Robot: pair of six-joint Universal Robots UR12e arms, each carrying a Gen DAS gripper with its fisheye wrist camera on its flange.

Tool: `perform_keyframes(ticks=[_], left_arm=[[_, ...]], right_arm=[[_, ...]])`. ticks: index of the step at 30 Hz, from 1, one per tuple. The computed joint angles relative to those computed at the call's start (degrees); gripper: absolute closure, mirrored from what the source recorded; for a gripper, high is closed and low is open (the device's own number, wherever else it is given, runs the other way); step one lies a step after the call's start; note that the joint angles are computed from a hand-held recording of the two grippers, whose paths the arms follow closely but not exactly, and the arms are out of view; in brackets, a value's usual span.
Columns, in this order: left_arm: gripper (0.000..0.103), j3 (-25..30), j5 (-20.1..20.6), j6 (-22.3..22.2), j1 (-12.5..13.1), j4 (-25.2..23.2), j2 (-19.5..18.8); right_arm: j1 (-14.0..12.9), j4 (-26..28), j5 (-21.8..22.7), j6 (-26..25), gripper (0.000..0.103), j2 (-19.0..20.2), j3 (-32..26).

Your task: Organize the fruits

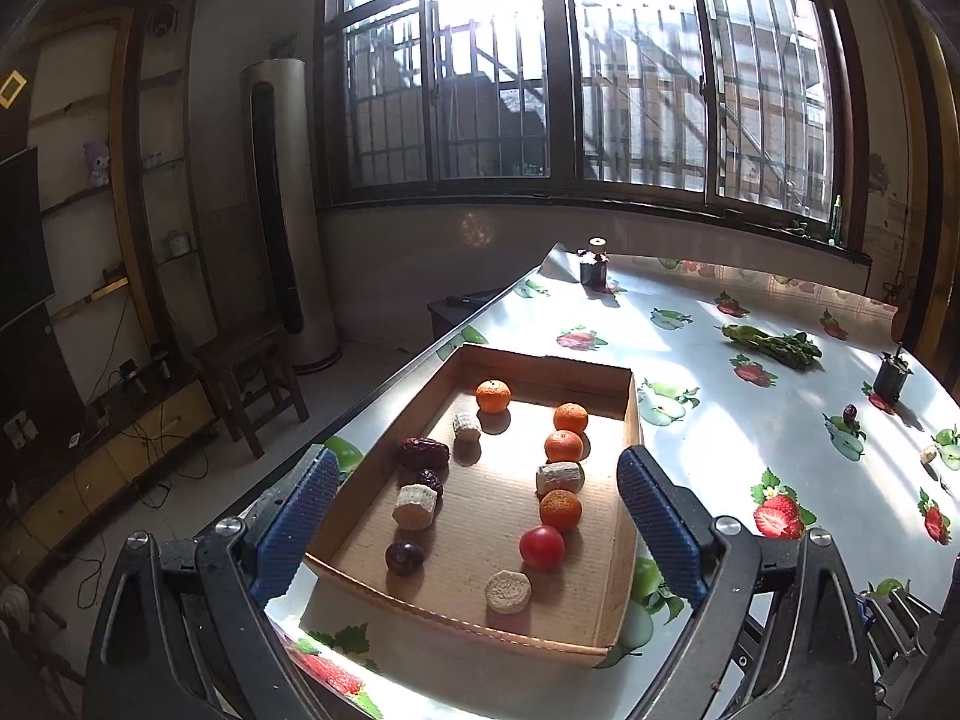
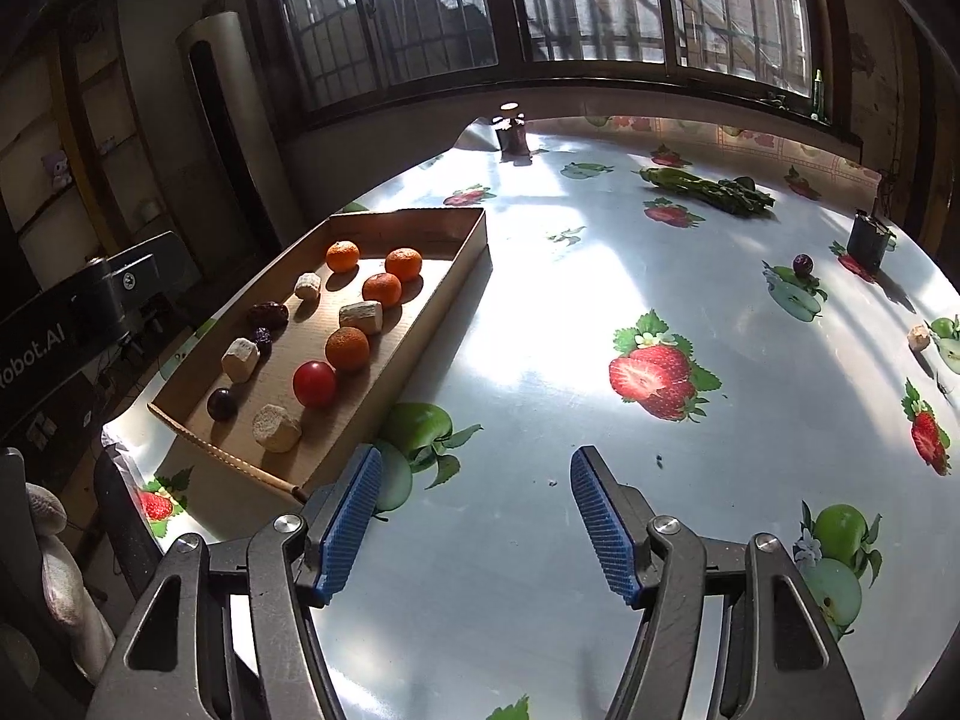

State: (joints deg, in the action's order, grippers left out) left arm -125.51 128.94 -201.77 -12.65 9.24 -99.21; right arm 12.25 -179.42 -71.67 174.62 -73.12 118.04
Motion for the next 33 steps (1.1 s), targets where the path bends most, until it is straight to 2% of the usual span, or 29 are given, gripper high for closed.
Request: perform_keyframes(ticks=[3,7,11,13,14,16,19,22,25,33], left_arm=[[0.006,-0.5,1.1,0.2,-0.2,3.4,-0.3],[0.004,-0.3,6.5,2.4,-1.7,9.6,-1.7],[0.000,0.5,13.3,7.5,-3.9,18.6,-4.1],[0.000,1.0,16.6,8.7,-4.8,21.4,-5.2],[0.000,0.9,17.0,8.3,-4.9,21.7,-5.3],[0.000,0.2,15.5,5.1,-4.5,18.5,-4.3],[0.000,-1.3,8.1,0.6,-2.8,12.0,-1.4],[0.000,-1.6,4.5,-2.6,-1.6,6.1,0.3],[0.000,-1.9,2.4,-4.6,-0.9,3.5,0.9],[0.000,-2.1,-2.2,-5.5,0.3,-1.4,1.5]], right_arm=[[0.0,-1.0,-0.1,0.0,0.030,0.0,0.2],[-0.2,-3.7,0.5,0.3,0.026,0.0,0.8],[-0.5,-7.2,1.8,0.5,0.019,-0.1,1.6],[-0.5,-8.8,2.1,0.4,0.017,-0.2,1.9],[-0.4,-9.4,2.1,0.1,0.017,-0.3,2.1],[-0.2,-10.0,1.8,-0.4,0.015,-0.3,2.2],[0.0,-9.7,1.1,-0.9,0.014,-0.3,2.2],[0.2,-8.7,0.1,-1.2,0.014,-0.2,2.1],[0.2,-8.4,0.0,-0.8,0.014,-0.1,2.1],[0.8,-6.0,-1.5,-1.9,0.013,0.1,1.6]])
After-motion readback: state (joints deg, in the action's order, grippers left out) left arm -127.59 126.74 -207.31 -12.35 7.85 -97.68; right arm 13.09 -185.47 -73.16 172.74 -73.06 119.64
